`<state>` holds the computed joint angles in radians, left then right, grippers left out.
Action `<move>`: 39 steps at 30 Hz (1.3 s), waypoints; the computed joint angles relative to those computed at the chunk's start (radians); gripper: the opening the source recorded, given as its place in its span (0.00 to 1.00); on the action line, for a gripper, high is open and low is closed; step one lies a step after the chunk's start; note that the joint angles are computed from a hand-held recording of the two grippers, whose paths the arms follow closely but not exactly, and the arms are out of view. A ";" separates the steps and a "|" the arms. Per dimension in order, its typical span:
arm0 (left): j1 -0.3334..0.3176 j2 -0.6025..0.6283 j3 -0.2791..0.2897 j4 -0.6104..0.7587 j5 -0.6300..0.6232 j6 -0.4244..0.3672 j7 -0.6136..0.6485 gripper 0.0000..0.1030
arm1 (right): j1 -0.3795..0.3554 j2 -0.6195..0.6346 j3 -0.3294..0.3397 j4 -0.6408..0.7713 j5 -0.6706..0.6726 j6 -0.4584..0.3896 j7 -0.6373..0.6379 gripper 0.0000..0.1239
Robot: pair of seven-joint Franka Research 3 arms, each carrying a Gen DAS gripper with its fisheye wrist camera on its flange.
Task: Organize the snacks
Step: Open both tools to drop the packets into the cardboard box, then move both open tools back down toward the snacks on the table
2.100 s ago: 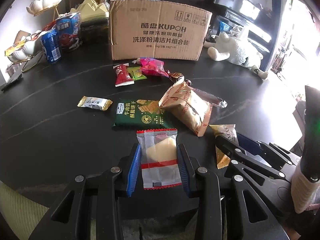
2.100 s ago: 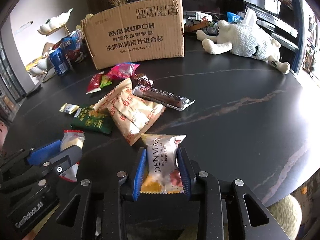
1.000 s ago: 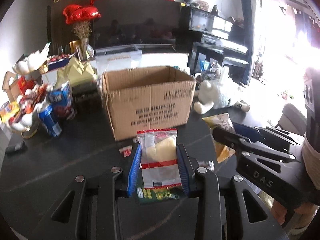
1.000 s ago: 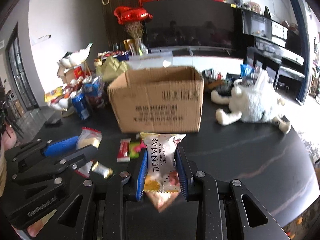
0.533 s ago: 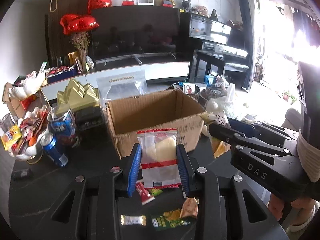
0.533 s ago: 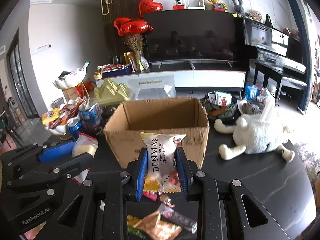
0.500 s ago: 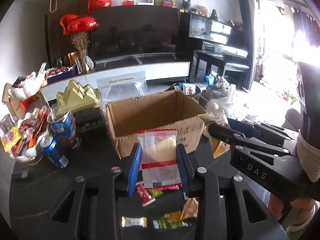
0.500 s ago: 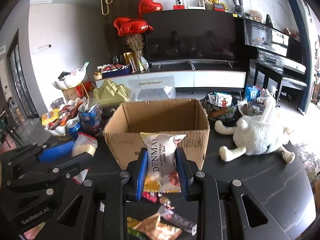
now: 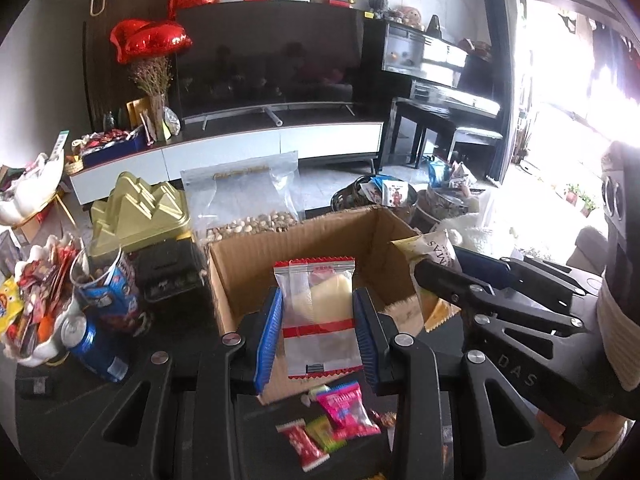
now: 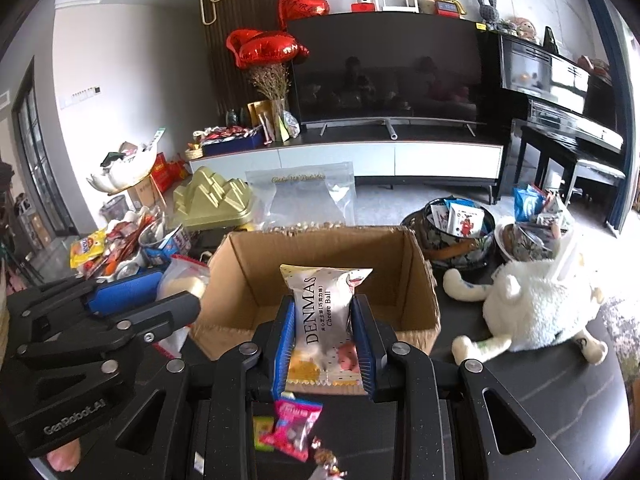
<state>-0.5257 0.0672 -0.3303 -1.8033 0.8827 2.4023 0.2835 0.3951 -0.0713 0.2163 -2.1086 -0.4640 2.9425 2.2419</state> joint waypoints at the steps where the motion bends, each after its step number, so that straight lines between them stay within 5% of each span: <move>1: 0.004 0.010 0.004 0.007 -0.001 0.004 0.004 0.34 | -0.001 0.013 -0.002 0.013 0.003 -0.001 -0.007 0.24; 8: 0.013 0.068 0.035 0.055 -0.025 0.018 0.018 0.37 | 0.033 0.098 -0.050 0.091 0.002 -0.014 -0.020 0.24; 11: 0.002 0.073 0.047 0.063 0.016 -0.020 -0.034 0.65 | 0.058 0.127 -0.076 0.125 -0.023 -0.035 -0.002 0.31; 12: 0.001 0.067 0.050 0.056 0.029 -0.024 -0.055 0.66 | 0.067 0.129 -0.087 0.129 -0.049 -0.040 0.017 0.35; 15: 0.008 0.032 0.044 0.016 0.027 -0.031 -0.088 0.66 | 0.090 0.114 -0.116 0.126 -0.242 -0.061 0.185 0.44; 23: 0.002 -0.047 -0.005 -0.058 0.037 -0.110 -0.140 0.67 | 0.053 0.029 -0.064 0.037 -0.255 -0.038 0.212 0.44; 34: -0.004 -0.126 -0.070 -0.151 0.037 -0.156 -0.217 0.67 | 0.007 -0.068 0.018 -0.117 -0.037 0.025 0.060 0.44; 39: -0.018 -0.134 -0.092 -0.180 0.045 -0.180 -0.262 0.67 | -0.054 -0.109 0.081 -0.179 -0.048 0.047 0.078 0.44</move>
<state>-0.5437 -0.0667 -0.4224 -1.9834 0.9281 2.2223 0.0218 0.3416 -0.1806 0.2972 -2.2881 -0.5122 2.9893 2.3195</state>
